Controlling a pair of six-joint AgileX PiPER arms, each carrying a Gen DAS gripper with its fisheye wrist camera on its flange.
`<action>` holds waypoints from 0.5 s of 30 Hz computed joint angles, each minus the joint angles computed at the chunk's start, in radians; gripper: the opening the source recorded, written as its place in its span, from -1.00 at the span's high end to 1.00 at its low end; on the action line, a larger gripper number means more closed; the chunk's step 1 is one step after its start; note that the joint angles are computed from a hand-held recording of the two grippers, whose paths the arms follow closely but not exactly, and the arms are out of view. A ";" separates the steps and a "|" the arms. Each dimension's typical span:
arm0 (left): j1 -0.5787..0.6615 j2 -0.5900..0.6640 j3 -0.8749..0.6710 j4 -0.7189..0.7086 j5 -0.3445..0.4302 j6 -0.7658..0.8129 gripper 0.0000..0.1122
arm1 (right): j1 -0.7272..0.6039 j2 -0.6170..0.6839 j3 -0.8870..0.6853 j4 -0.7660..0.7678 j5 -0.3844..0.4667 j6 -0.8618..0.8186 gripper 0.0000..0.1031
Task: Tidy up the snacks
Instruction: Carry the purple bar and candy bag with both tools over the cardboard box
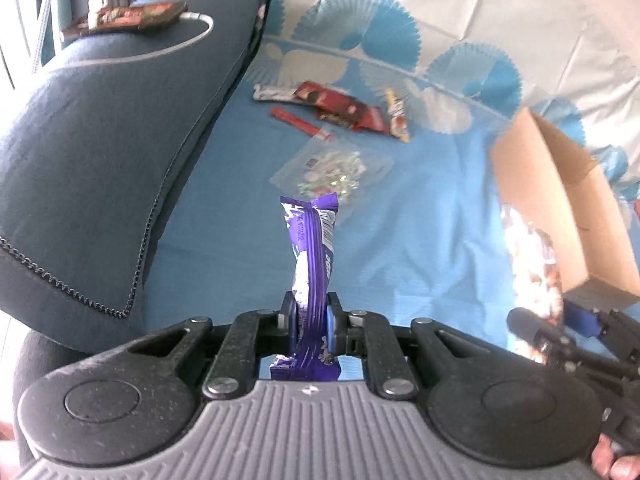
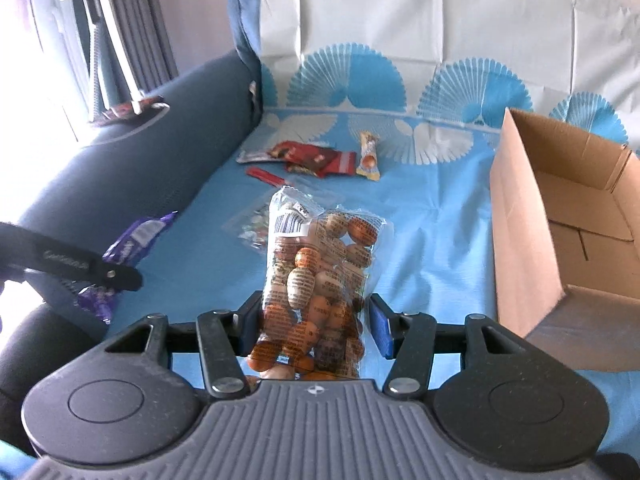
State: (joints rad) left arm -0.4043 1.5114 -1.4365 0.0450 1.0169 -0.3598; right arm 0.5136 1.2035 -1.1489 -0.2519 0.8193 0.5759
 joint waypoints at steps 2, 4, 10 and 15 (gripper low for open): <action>-0.031 -0.032 0.010 0.022 0.002 -0.022 0.73 | 0.046 -0.040 0.011 -0.047 0.022 0.057 -0.10; -0.052 -0.058 0.017 0.033 0.001 -0.035 0.73 | 0.092 -0.075 0.021 -0.091 0.043 0.110 -0.10; -0.119 -0.106 0.026 0.080 0.006 -0.068 0.73 | 0.196 -0.144 0.047 -0.204 0.093 0.239 -0.10; -0.149 -0.139 0.046 0.100 0.006 -0.081 0.73 | 0.251 -0.169 0.063 -0.266 0.108 0.313 -0.10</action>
